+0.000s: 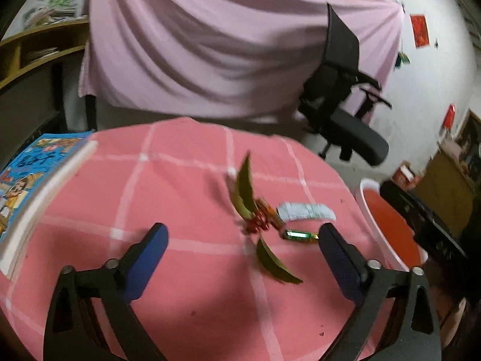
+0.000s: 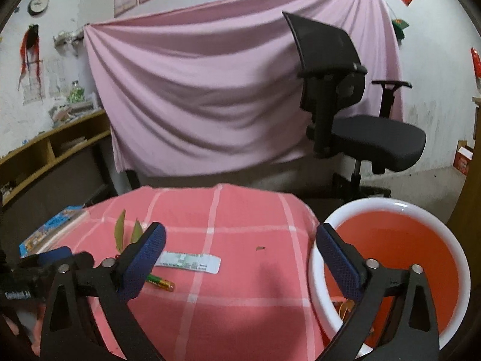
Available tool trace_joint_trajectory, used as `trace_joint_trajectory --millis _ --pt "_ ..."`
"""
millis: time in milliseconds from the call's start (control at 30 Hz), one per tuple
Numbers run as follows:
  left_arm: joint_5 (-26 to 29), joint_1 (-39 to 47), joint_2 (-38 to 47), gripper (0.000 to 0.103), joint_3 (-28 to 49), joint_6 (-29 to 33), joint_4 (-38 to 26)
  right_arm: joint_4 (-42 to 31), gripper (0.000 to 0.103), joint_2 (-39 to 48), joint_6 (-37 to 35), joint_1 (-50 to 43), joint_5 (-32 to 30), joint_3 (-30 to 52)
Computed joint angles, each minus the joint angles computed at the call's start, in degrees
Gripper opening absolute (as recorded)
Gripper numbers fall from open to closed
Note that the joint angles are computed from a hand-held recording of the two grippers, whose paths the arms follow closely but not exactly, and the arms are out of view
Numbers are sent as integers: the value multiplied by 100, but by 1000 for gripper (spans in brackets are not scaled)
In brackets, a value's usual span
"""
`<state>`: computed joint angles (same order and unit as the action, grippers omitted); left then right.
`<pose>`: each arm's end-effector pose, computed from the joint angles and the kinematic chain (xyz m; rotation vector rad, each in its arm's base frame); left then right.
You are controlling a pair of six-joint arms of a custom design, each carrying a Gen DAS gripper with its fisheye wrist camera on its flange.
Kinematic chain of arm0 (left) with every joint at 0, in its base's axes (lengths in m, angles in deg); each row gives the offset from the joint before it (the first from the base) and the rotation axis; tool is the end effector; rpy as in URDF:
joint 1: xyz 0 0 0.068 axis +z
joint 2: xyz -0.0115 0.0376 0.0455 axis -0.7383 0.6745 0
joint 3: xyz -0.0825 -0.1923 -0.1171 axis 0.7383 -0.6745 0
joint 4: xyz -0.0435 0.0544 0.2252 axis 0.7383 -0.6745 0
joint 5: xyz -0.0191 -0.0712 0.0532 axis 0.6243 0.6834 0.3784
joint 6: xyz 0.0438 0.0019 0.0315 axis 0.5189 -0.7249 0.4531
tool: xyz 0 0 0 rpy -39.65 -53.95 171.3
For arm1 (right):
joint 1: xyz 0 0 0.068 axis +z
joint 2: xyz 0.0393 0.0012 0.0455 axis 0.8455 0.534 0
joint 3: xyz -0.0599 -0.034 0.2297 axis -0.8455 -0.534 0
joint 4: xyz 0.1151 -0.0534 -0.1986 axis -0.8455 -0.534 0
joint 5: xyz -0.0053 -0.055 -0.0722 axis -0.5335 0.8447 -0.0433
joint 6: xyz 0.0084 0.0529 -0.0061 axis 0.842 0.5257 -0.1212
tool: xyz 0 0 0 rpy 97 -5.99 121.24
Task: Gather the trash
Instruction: 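Move both open tools back over the table toward the berry sprig, then grasp the red-berry sprig with the left tool while the right tool grasps the white medicine strip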
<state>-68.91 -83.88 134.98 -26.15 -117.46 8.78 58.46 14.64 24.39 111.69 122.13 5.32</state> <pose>0.1827 -0.1279 0.0490 0.0963 2.2967 -0.4259 0.1521 0.1709 0.0602 -0.0281 2.0769 0.1531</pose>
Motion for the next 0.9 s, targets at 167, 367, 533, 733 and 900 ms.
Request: trace_joint_trajectory --millis 167,367,533,733,900 --pt "332 96 290 60 714 136 -997 -194 85 77 41 -273 -544 102" --pt "435 183 502 60 1034 -7 -1137 -1104 74 392 146 -888 -1636 723" --pt "389 258 563 28 1174 -66 -1337 -1416 70 549 90 -959 -1991 994" --pt "663 529 459 7 920 -197 -1100 -1458 68 664 -234 -867 -2163 1238" --pt "281 440 22 7 363 -359 -860 -1485 61 1114 -456 -1223 -2893 1743"
